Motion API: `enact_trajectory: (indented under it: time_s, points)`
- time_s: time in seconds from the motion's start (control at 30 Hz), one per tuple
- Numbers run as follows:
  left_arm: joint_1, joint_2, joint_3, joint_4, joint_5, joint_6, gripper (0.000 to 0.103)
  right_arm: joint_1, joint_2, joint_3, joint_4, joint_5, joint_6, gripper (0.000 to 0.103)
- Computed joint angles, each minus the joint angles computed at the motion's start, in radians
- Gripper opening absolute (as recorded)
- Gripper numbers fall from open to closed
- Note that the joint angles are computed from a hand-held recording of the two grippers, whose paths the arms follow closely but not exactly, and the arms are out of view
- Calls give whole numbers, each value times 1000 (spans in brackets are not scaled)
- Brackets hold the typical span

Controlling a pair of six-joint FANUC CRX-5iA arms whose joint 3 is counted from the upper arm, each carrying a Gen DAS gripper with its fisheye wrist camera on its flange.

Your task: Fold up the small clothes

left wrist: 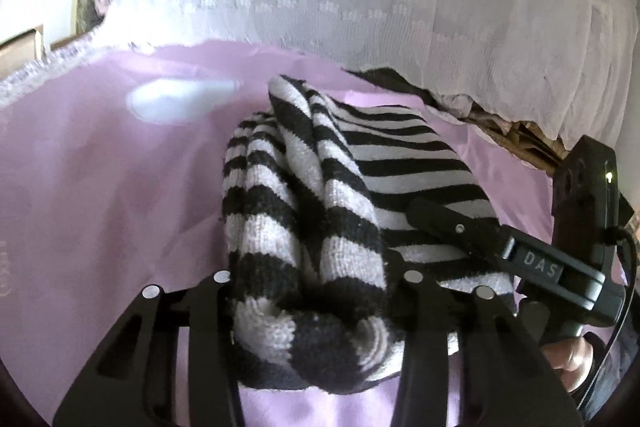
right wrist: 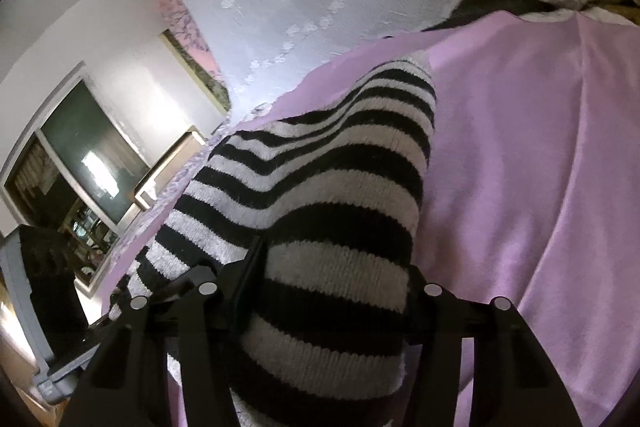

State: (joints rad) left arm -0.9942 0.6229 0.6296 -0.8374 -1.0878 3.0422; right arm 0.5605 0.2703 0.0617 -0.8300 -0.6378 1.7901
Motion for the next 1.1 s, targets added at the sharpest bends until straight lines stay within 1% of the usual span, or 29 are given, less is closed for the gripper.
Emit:
enact_trajectory:
  time_s: [0.13,0.23,0.33,0.43,0.53,0.63,0.7,0.8,0.87,1.0,1.1]
  points:
    - [-41,-48,-49,-64,-33,99,40,12,-27,5,-40,-15,63,56]
    - [-81,-72,-59,-104,-103,125,40,33,-57,1,-56,-18,90,56]
    - [-124,-98,-58,-133,-190,118,40,55,-89,-2,-77,-27,119,56]
    - [-179,-134,-67,-168,-291,107,40,96,-132,-5,-104,-29,143,56]
    - [-239,-163,-64,-205,-418,96,40,145,-163,-2,-109,-20,138,56]
    - [-301,-194,-64,-237,-564,72,40,197,-187,7,-135,-20,147,56]
    - [-333,-213,-68,-252,-648,68,40,235,-185,29,-148,-25,144,56]
    - [-380,-249,-99,-268,-758,95,40,311,-171,72,-139,-31,117,56]
    - [-408,-288,-149,-273,-811,147,40,360,-158,98,-113,-22,92,56]
    - [-448,-367,-270,-256,-865,272,40,470,-111,155,-25,0,16,56]
    - [-462,-429,-377,-223,-863,377,40,537,-59,204,50,3,-46,56]
